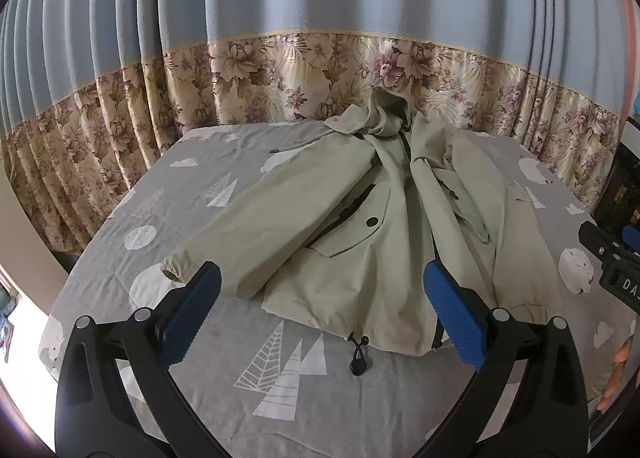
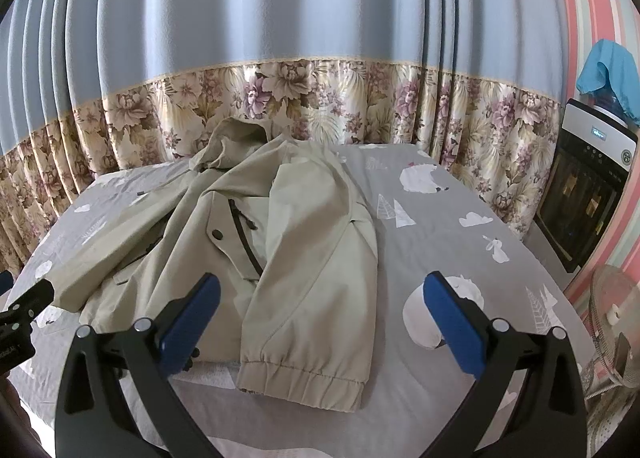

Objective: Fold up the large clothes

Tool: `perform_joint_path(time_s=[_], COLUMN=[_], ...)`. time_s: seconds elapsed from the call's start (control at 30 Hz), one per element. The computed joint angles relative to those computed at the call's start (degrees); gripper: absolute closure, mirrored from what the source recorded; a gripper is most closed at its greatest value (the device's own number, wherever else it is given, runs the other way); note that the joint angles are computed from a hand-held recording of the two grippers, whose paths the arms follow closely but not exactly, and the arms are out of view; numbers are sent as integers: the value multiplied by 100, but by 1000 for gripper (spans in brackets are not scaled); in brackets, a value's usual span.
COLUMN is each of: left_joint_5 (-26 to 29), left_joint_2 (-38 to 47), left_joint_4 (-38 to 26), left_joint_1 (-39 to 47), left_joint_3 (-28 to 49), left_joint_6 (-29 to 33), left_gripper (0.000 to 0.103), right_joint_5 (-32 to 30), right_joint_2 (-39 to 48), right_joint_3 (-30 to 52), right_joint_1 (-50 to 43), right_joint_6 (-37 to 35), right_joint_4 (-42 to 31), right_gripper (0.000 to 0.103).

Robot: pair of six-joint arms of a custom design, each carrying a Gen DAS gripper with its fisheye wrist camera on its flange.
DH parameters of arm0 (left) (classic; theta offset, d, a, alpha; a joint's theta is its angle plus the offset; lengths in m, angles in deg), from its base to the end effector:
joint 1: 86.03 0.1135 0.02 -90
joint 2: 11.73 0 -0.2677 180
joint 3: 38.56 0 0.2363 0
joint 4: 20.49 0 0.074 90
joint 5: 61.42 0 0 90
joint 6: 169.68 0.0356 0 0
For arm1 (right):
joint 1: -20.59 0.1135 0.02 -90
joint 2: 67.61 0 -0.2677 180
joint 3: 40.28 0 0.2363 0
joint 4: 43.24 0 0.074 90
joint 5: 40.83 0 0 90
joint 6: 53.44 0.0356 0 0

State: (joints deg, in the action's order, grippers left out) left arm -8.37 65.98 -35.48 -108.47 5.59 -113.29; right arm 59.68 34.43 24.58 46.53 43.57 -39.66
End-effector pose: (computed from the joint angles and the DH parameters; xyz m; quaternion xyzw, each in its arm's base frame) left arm 0.2187 -0.0672 0.1676 -0.1979 0.8720 0.1039 0.4355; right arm 0.3220 0.1494 0.1722 -0.1016 0.8728 0.0560 0.4741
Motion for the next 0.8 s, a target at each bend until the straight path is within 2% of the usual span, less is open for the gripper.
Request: perform_joint_path(time_s=[0.8], left_joint_5=[-12], left_joint_2=[277], left_joint_4=[159], left_joint_1=[39], left_joint_3=[-6], left_joint_6=[-44], left_gripper=[3], right_joint_5=[40], right_joint_2=[124], right_joint_3=[-55], right_joint_1=[-65], right_joint_6=[-66], right_joint_4=[240], right_gripper=[2])
